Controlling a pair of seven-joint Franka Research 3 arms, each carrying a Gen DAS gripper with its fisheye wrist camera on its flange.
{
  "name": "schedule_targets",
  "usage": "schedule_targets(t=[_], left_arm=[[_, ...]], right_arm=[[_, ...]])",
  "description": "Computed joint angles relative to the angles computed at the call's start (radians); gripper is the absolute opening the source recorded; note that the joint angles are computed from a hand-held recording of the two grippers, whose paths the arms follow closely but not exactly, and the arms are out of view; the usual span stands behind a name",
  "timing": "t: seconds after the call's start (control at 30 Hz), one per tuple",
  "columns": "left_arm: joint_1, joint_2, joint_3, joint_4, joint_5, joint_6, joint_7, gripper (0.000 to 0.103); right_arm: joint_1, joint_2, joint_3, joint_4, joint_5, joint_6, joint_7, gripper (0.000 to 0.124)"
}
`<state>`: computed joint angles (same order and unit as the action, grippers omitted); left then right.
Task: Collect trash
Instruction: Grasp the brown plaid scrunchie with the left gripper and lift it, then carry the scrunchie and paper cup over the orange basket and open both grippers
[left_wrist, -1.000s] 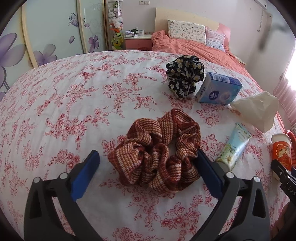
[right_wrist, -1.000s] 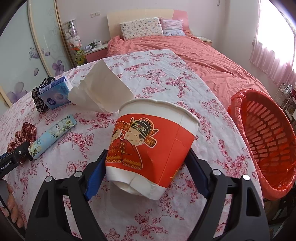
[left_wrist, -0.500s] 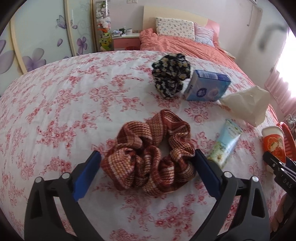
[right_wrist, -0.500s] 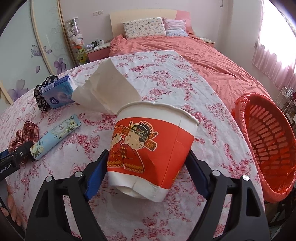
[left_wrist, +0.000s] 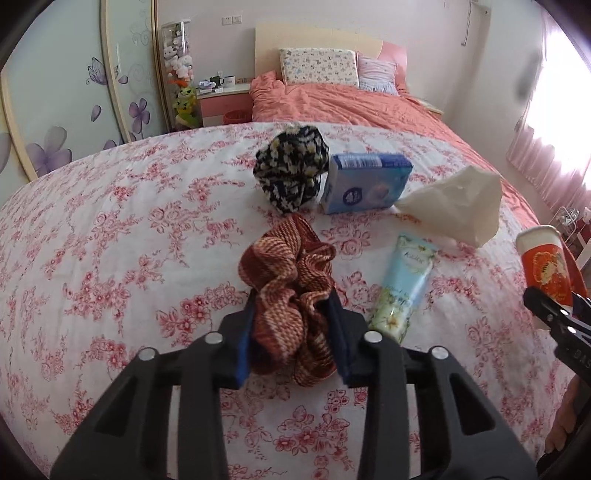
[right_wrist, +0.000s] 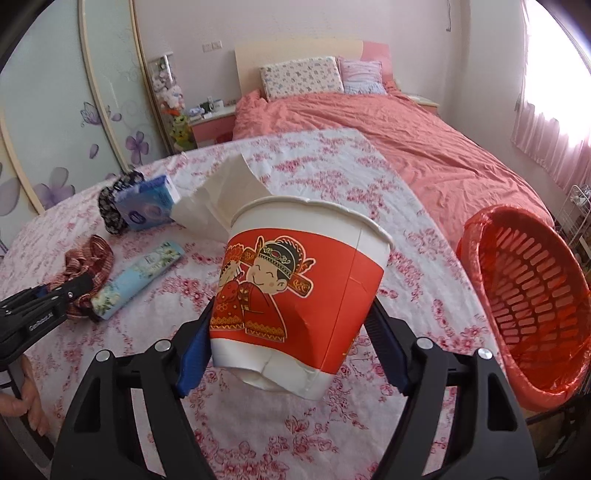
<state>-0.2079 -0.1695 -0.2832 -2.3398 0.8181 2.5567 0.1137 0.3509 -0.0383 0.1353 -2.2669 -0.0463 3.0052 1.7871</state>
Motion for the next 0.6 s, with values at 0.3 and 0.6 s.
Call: schedule_targets(t=[0.3,0.6], left_arm=[[-0.015,-0.046,-0.027,0.011,0.023,-0.071,-0.014,0.03],[-0.038,-0.092,-0.078,0.075,0.062,-0.123,-0.064,0.03]], right_arm=[[0.008,-0.068,-0.003,-0.055,0.159,0.061,-0.131,0.075],[0.07,-0.161,-0.071,-0.118,0.372,0.103,-0.318,0.075]])
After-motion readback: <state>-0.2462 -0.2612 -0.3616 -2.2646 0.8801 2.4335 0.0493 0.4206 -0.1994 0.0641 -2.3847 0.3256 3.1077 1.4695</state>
